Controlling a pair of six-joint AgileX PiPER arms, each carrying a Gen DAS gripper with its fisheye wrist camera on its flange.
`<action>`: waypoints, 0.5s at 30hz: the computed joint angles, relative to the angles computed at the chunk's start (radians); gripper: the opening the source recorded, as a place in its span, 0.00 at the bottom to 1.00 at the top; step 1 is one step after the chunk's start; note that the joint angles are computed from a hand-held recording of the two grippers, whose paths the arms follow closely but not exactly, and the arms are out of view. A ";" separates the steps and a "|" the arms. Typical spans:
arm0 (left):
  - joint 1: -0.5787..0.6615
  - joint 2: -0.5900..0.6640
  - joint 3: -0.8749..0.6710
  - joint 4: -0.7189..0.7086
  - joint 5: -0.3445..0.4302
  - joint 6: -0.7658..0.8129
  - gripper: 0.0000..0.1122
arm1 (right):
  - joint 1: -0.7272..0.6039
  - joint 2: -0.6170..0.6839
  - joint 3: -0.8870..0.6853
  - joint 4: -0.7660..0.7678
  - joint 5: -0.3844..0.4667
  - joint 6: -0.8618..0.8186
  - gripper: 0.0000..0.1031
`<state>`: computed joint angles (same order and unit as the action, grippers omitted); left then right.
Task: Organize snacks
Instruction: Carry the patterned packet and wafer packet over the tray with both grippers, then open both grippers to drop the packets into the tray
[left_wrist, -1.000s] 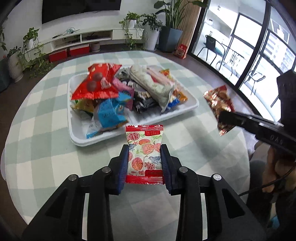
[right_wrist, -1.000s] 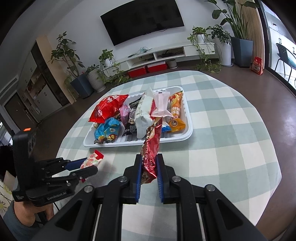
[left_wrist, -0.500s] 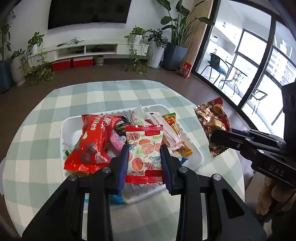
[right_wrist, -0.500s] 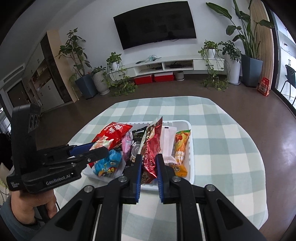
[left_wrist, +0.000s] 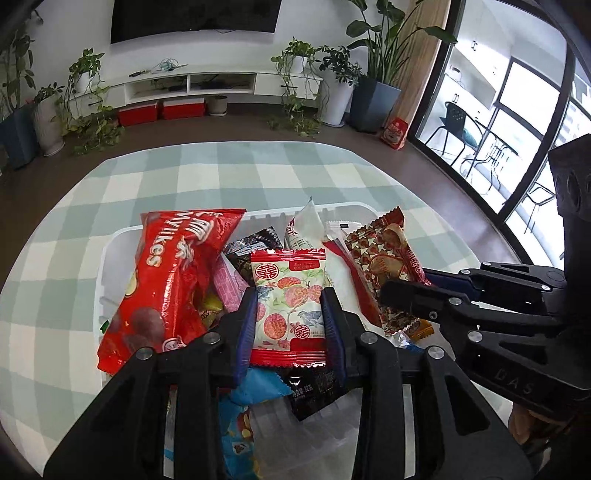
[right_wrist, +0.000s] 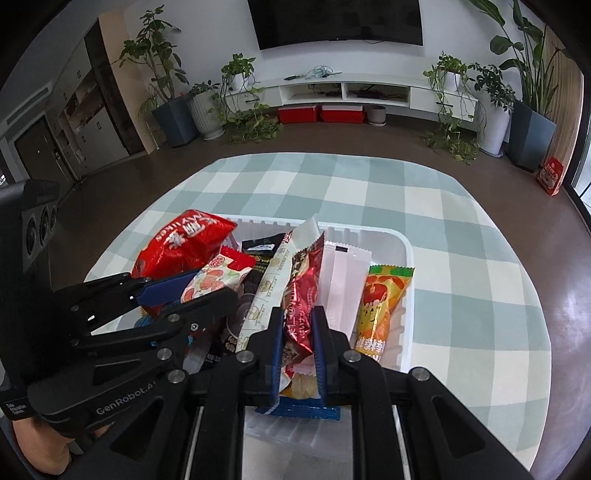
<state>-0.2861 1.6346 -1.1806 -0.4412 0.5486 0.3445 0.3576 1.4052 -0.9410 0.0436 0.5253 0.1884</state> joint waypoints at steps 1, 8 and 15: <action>-0.001 0.009 -0.007 0.001 0.001 0.003 0.29 | -0.007 0.004 0.001 0.011 -0.003 -0.011 0.16; -0.005 0.038 -0.014 -0.001 -0.016 0.005 0.36 | -0.019 0.022 -0.002 0.034 0.003 -0.051 0.17; -0.002 0.029 -0.006 -0.032 -0.021 0.039 0.43 | -0.018 0.027 0.002 0.029 -0.002 -0.048 0.18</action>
<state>-0.2880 1.6634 -1.1869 -0.4728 0.5272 0.3835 0.3395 1.4326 -0.9389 0.0728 0.5235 0.1404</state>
